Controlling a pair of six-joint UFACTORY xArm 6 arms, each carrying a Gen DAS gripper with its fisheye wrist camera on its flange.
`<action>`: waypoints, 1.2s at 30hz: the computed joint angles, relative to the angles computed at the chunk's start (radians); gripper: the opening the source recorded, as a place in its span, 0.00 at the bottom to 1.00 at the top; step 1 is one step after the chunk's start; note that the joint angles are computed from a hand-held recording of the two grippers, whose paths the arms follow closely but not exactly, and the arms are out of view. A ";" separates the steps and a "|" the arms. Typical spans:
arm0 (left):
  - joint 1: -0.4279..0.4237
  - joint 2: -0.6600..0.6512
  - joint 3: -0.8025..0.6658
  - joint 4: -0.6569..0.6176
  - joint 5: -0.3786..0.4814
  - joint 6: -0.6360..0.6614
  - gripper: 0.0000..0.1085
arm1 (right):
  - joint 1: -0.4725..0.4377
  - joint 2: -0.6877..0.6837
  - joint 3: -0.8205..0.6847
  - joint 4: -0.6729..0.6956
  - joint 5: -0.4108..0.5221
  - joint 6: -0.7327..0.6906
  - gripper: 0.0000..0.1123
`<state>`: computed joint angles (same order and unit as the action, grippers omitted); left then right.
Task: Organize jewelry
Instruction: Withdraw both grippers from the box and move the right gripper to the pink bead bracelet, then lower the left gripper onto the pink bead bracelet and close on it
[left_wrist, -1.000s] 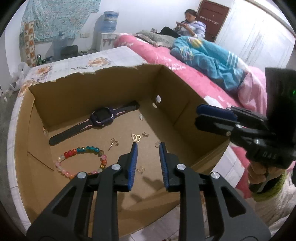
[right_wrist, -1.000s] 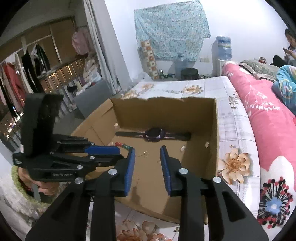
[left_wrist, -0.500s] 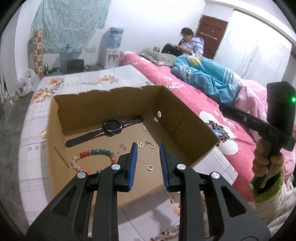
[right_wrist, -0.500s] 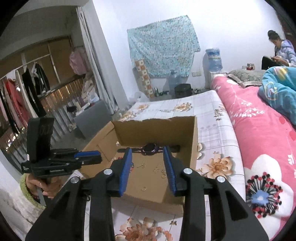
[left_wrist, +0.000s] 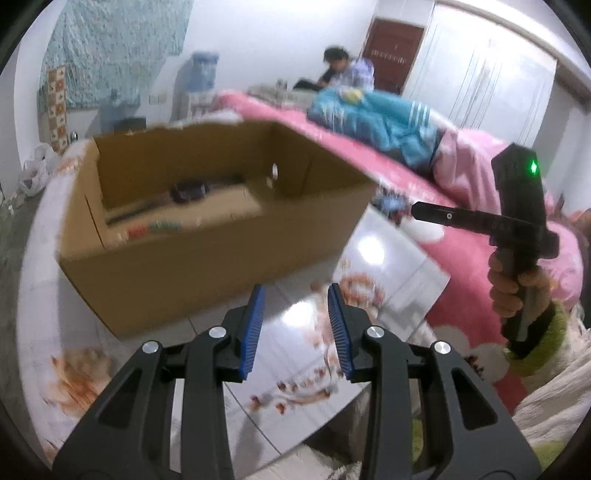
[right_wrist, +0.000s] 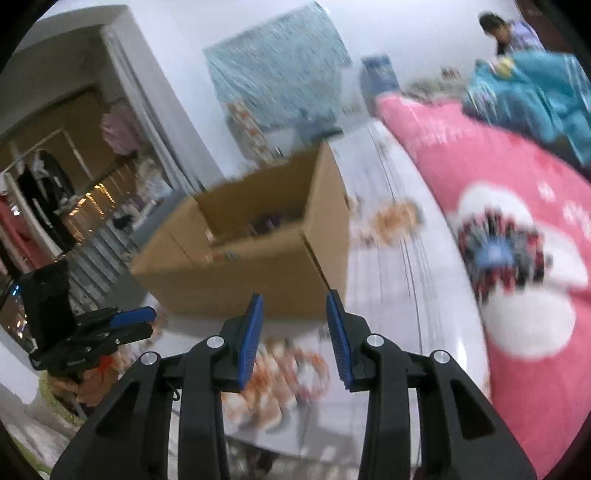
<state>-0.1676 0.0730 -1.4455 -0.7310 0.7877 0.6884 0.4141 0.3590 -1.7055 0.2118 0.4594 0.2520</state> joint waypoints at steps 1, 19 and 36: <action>-0.007 0.000 0.013 0.021 -0.006 -0.015 0.31 | 0.003 0.007 0.000 -0.047 0.030 0.046 0.31; -0.029 -0.026 0.134 0.402 -0.122 -0.285 0.53 | 0.092 0.241 -0.292 -0.201 0.315 0.037 0.09; -0.027 -0.065 0.181 0.157 -0.147 -0.053 0.53 | 0.083 0.198 -0.214 0.141 0.110 -0.122 0.10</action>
<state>-0.1949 0.0081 -1.2650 -0.5742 0.6408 0.6355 0.4967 0.5570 -1.9197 0.3524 0.5692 0.1298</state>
